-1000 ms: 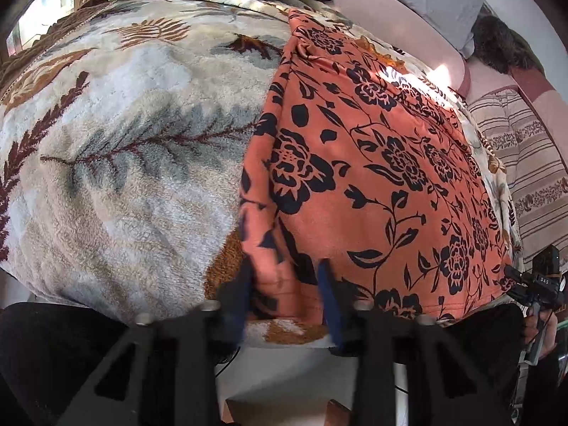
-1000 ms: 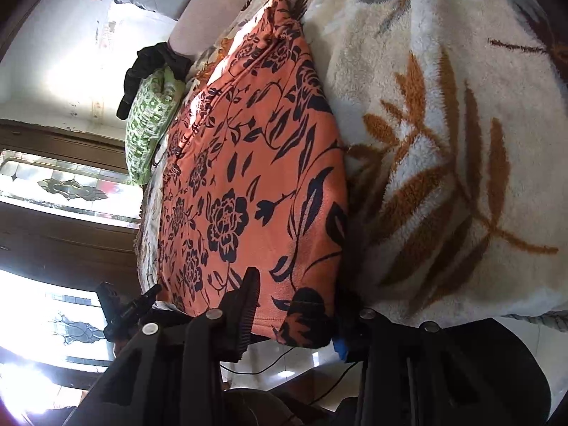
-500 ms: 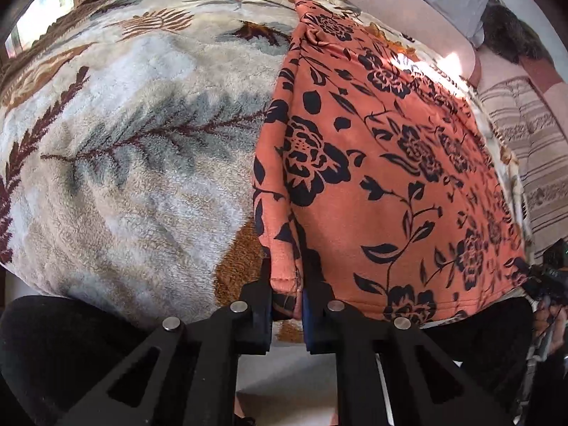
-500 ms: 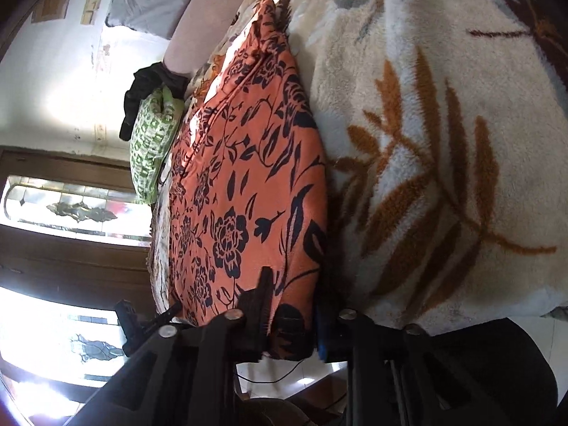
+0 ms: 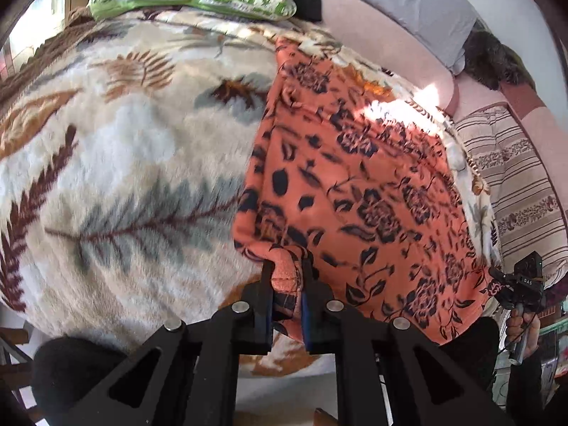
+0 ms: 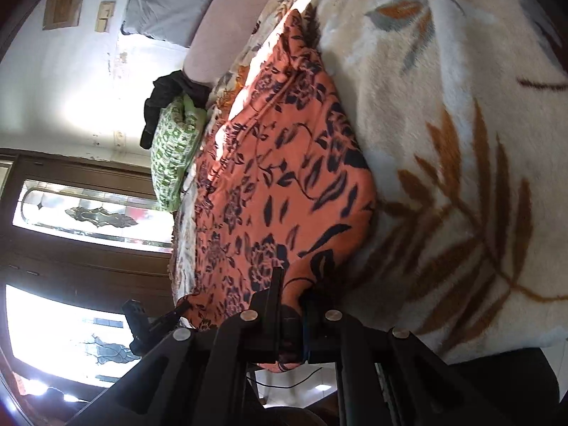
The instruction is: Fold small clothes
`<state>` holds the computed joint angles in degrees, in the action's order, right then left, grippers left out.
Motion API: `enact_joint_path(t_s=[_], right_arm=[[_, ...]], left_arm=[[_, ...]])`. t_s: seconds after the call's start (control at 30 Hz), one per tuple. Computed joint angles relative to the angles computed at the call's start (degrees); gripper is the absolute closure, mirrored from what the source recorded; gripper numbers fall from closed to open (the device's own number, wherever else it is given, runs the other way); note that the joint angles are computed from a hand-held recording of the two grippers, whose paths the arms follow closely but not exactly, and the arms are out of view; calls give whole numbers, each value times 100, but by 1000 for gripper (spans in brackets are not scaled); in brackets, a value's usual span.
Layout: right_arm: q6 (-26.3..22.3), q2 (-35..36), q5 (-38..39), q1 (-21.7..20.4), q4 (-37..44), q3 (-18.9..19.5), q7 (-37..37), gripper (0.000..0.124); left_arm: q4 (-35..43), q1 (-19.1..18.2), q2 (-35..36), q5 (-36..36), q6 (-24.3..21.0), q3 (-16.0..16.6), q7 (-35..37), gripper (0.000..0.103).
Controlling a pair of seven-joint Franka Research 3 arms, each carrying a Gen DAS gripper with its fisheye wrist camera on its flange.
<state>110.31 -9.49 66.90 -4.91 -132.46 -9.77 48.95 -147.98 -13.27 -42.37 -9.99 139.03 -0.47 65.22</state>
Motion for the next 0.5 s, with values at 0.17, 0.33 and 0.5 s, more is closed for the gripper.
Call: enact_joint_path(t_s=[0.17,0.33,0.5], right_arm=[[-202,690,746,639,1184,-447,-54,116],[416,2045,1377,146,3579,402,103,116],[1942,3910,-849,-183,5978,1644,1829,40]], left_arm=[[1423,37,1222,70,556,267,761,91],[3066,572,2919,219,1579,120,957,86],[4777,1049,4902,1956,850,-149,-276,19]])
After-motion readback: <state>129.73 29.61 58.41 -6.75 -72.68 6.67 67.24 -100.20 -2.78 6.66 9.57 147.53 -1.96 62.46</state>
